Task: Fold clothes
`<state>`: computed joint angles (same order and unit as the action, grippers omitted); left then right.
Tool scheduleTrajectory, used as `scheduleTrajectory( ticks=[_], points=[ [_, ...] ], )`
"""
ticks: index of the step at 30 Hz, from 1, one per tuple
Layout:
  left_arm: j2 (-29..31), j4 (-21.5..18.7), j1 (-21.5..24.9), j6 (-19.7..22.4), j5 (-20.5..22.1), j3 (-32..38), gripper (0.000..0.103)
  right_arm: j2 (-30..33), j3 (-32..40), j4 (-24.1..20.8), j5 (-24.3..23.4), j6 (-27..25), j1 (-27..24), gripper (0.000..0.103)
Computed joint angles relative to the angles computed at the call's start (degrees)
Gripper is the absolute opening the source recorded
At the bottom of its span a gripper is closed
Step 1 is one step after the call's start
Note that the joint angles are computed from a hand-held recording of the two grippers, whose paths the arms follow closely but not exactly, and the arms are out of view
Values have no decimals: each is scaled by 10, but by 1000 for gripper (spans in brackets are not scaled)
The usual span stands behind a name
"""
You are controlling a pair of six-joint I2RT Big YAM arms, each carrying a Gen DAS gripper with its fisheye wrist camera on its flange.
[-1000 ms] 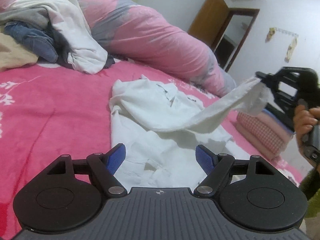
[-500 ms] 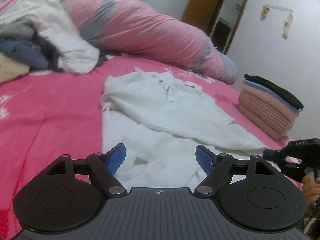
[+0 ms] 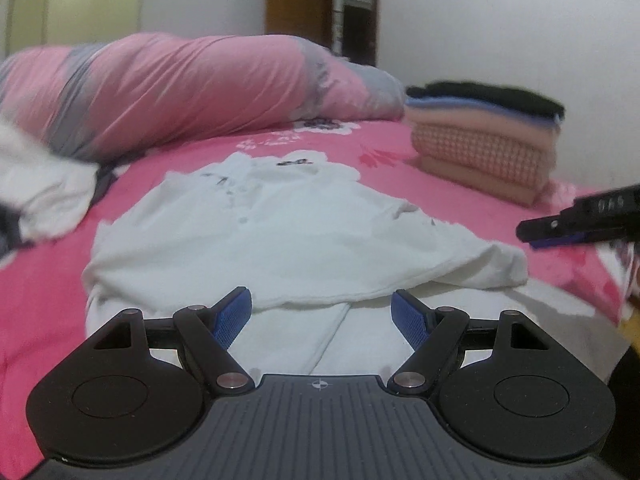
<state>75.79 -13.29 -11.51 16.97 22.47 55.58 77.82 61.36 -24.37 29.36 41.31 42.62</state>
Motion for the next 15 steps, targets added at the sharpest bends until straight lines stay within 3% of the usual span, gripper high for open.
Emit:
scheduleTrajectory(
  ticks=[4, 8, 12, 13, 14, 15],
  points=[
    [19, -15, -37, 82, -22, 18, 78, 44, 54, -54, 45, -213, 14, 43],
    [46, -18, -69, 139, -27, 34, 79, 71, 76, -80, 24, -340, 7, 42],
    [76, -25, -85, 144, -35, 56, 75, 85, 81, -87, 31, -434, 8, 39],
    [82, -32, -87, 142, -34, 62, 67, 87, 83, -87, 32, -443, 7, 32],
    [88, -39, -89, 139, -34, 69, 61, 90, 86, -87, 33, -452, 5, 16],
    [93, -50, -90, 137, -35, 76, 50, 92, 89, -84, 38, -461, 4, 7]
  ],
)
